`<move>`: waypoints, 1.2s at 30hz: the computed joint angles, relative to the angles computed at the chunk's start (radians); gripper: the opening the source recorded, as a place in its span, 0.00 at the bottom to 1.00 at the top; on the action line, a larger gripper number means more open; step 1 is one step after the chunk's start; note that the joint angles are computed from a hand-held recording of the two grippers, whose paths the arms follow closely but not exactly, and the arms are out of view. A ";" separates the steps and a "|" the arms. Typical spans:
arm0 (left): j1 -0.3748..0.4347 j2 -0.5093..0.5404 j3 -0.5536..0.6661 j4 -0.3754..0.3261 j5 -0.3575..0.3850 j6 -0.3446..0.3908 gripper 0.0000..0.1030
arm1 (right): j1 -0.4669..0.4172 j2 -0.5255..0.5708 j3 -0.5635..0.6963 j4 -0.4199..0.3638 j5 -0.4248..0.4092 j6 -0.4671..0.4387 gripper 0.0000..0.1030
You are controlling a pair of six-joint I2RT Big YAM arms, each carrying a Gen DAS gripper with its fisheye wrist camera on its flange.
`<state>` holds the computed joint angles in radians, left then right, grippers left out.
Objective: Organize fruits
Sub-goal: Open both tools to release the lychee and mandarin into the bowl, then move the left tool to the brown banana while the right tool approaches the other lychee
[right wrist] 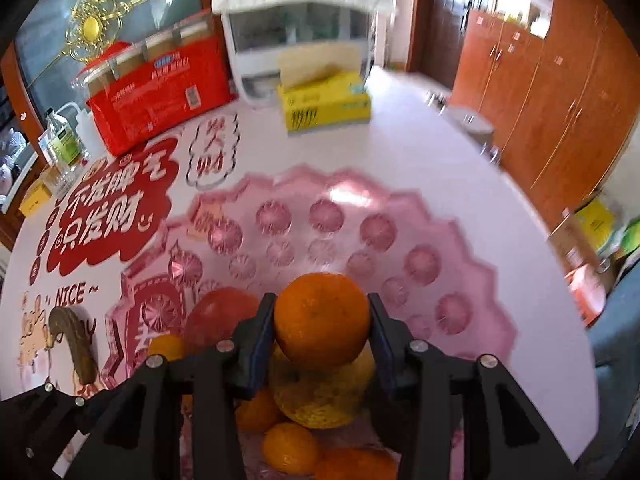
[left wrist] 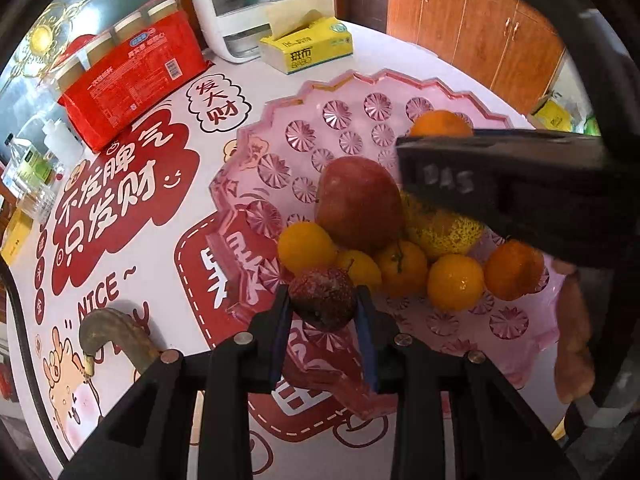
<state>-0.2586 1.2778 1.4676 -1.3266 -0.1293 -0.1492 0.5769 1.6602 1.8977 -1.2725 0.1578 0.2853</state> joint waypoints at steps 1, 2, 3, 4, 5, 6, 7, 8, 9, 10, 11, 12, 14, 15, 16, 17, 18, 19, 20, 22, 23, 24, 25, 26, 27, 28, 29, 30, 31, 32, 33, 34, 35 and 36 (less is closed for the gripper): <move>-0.004 -0.002 -0.004 0.006 -0.004 0.003 0.33 | -0.001 0.002 -0.007 0.001 -0.003 0.001 0.46; -0.008 -0.005 -0.009 0.013 -0.002 0.006 0.36 | -0.002 0.002 -0.012 0.002 -0.003 -0.001 0.46; -0.012 -0.007 -0.013 0.019 0.005 0.010 0.44 | -0.004 -0.001 -0.019 0.002 -0.007 -0.001 0.49; -0.016 -0.005 -0.013 0.019 0.014 0.013 0.51 | -0.007 -0.004 -0.023 0.001 -0.013 0.003 0.53; -0.021 -0.002 -0.009 0.014 0.028 0.015 0.56 | -0.011 -0.008 -0.027 0.000 -0.022 0.007 0.54; -0.025 -0.001 -0.006 0.012 0.039 0.014 0.65 | -0.015 -0.013 -0.031 0.000 -0.034 0.010 0.56; -0.030 -0.002 -0.004 0.010 0.050 0.012 0.73 | -0.019 -0.017 -0.031 -0.004 -0.046 0.014 0.57; -0.034 -0.003 -0.003 0.009 0.054 0.006 0.76 | -0.023 -0.017 -0.023 -0.018 -0.053 0.016 0.57; -0.037 -0.004 0.000 0.007 0.058 0.001 0.82 | -0.026 -0.015 -0.010 -0.039 -0.056 0.020 0.57; -0.040 -0.005 0.003 0.002 0.064 -0.002 0.85 | -0.027 -0.015 0.000 -0.055 -0.059 0.021 0.57; -0.040 -0.010 0.004 0.003 0.075 -0.003 0.85 | -0.028 -0.019 0.006 -0.064 -0.059 0.020 0.57; -0.040 -0.014 0.005 0.001 0.079 -0.005 0.85 | -0.027 -0.020 0.015 -0.076 -0.048 0.019 0.57; -0.036 -0.021 0.014 -0.011 0.091 -0.001 0.85 | -0.017 -0.028 0.026 -0.092 -0.002 0.013 0.57; -0.032 -0.023 0.020 -0.021 0.095 0.001 0.85 | -0.013 -0.033 0.024 -0.092 0.006 0.007 0.57; -0.026 -0.028 0.024 -0.031 0.100 0.002 0.85 | -0.009 -0.042 0.022 -0.094 0.015 0.003 0.57; -0.016 -0.036 0.027 -0.040 0.108 0.003 0.85 | -0.006 -0.047 0.022 -0.099 0.026 0.008 0.57; -0.010 -0.042 0.028 -0.044 0.113 0.004 0.85 | -0.003 -0.051 0.023 -0.104 0.037 0.019 0.57; -0.001 -0.049 0.030 -0.051 0.118 0.005 0.85 | 0.001 -0.056 0.026 -0.110 0.044 0.036 0.57; 0.007 -0.055 0.034 -0.060 0.123 0.007 0.85 | 0.004 -0.062 0.026 -0.113 0.046 0.056 0.57; 0.024 -0.071 0.040 -0.076 0.131 0.013 0.85 | 0.007 -0.078 0.019 -0.112 0.034 0.097 0.57; 0.035 -0.081 0.043 -0.082 0.136 0.016 0.85 | 0.008 -0.082 0.020 -0.118 0.022 0.111 0.57; 0.045 -0.089 0.048 -0.088 0.140 0.021 0.85 | 0.012 -0.084 0.026 -0.131 0.012 0.126 0.57; 0.056 -0.100 0.053 -0.093 0.141 0.027 0.85 | 0.018 -0.086 0.031 -0.142 0.014 0.136 0.57; 0.064 -0.109 0.057 -0.096 0.141 0.031 0.85 | 0.028 -0.091 0.035 -0.153 0.024 0.148 0.57; 0.076 -0.121 0.061 -0.097 0.140 0.035 0.86 | 0.039 -0.097 0.039 -0.161 0.034 0.159 0.57; 0.090 -0.133 0.065 -0.102 0.141 0.040 0.86 | 0.050 -0.104 0.040 -0.165 0.040 0.171 0.57; 0.100 -0.140 0.068 -0.106 0.146 0.042 0.86 | 0.058 -0.110 0.042 -0.168 0.040 0.181 0.57; 0.119 -0.149 0.074 -0.115 0.156 0.050 0.86 | 0.068 -0.112 0.048 -0.177 0.041 0.191 0.57; 0.136 -0.159 0.075 -0.122 0.168 0.059 0.86 | 0.084 -0.113 0.062 -0.196 0.050 0.204 0.57; 0.155 -0.171 0.078 -0.130 0.179 0.070 0.86 | 0.095 -0.113 0.071 -0.206 0.060 0.210 0.57; 0.174 -0.182 0.080 -0.137 0.186 0.081 0.86 | 0.112 -0.115 0.081 -0.216 0.077 0.219 0.57; 0.195 -0.194 0.083 -0.144 0.193 0.097 0.86 | 0.124 -0.117 0.088 -0.222 0.088 0.227 0.57; 0.216 -0.205 0.086 -0.149 0.200 0.116 0.86 | 0.139 -0.120 0.095 -0.227 0.102 0.240 0.57; 0.231 -0.214 0.088 -0.154 0.202 0.125 0.86 | 0.151 -0.124 0.100 -0.227 0.111 0.252 0.57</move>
